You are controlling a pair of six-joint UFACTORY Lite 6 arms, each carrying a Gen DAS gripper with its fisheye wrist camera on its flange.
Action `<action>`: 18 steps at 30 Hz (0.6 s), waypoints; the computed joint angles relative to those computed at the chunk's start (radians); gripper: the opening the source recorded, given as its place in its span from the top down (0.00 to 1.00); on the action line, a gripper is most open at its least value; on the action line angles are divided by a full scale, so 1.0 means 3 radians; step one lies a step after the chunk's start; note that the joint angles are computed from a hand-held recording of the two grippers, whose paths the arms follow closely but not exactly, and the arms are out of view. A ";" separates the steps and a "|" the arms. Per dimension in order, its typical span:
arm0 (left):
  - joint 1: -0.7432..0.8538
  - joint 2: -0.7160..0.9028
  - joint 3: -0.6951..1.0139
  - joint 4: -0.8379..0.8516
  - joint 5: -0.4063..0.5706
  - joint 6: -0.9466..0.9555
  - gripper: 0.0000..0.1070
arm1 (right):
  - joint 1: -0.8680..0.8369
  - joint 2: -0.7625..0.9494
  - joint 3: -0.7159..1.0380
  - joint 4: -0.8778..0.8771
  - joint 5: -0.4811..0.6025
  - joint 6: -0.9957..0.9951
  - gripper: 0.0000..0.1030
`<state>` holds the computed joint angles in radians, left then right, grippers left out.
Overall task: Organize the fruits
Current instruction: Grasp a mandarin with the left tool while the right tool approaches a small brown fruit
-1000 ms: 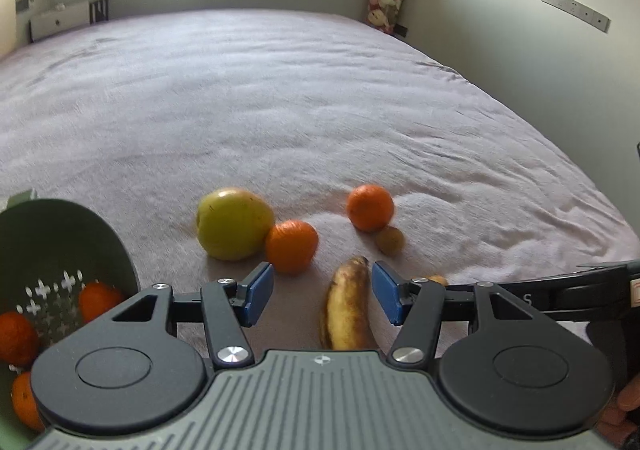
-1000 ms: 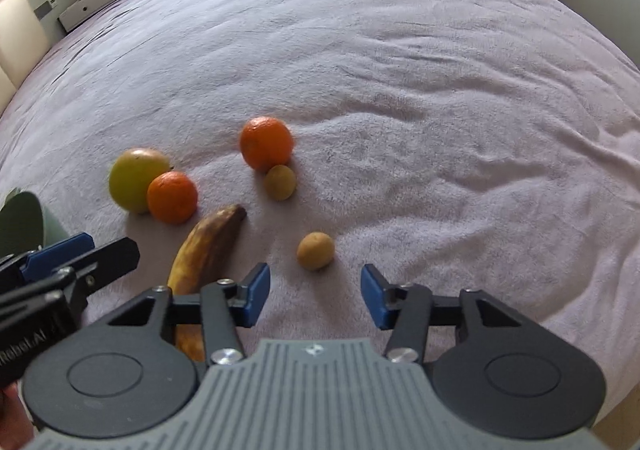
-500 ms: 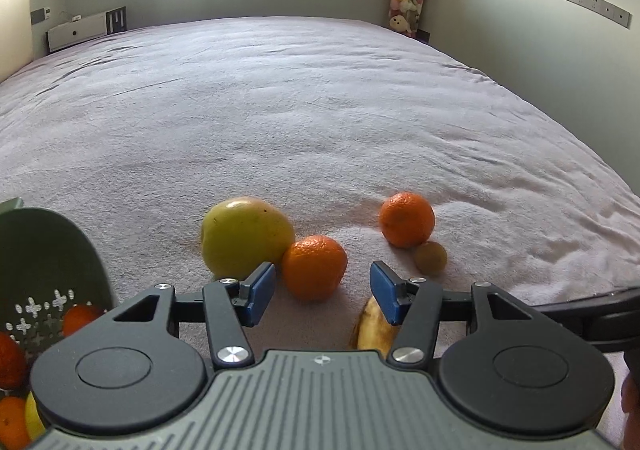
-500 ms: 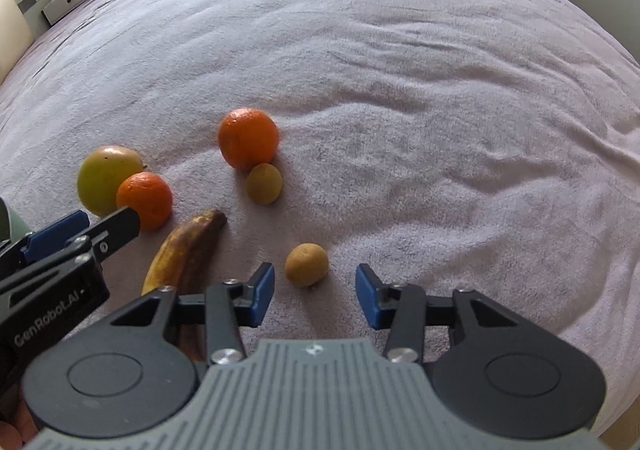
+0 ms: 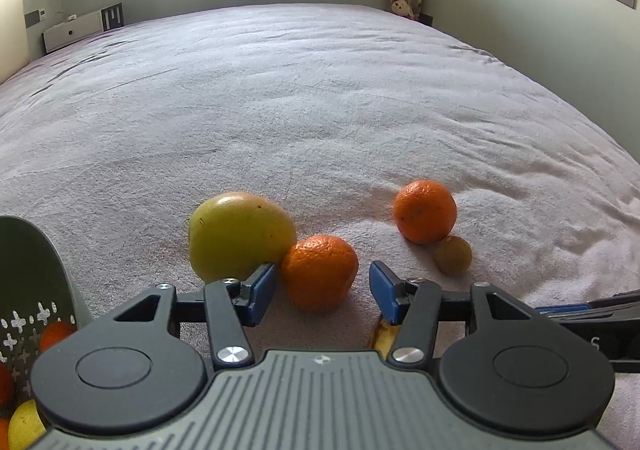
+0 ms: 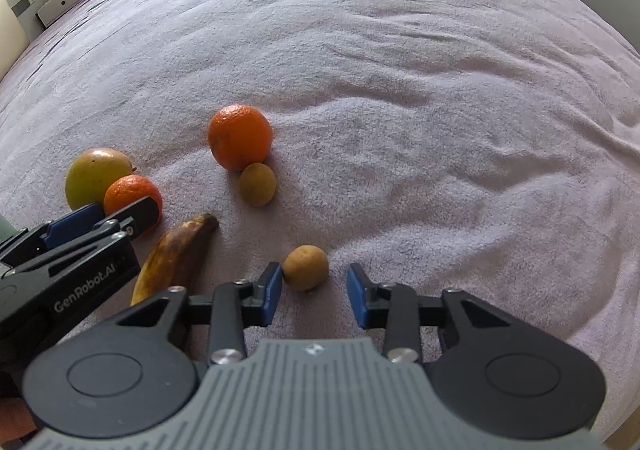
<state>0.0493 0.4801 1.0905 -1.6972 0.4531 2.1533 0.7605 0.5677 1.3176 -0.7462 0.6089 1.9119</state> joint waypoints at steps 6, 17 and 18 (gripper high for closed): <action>0.0016 0.0051 0.0043 0.0062 0.0022 0.0004 0.56 | 0.0007 0.0067 0.0089 0.0006 0.0017 -0.0103 0.79; 0.0040 -0.0124 -0.0077 0.0030 0.0050 0.0061 0.59 | 0.0026 0.0023 0.0094 -0.0015 0.0084 -0.0098 0.79; 0.0053 -0.0172 -0.0103 0.0047 0.0065 0.0050 0.59 | 0.0034 0.0011 0.0096 -0.0026 0.0100 -0.0088 0.79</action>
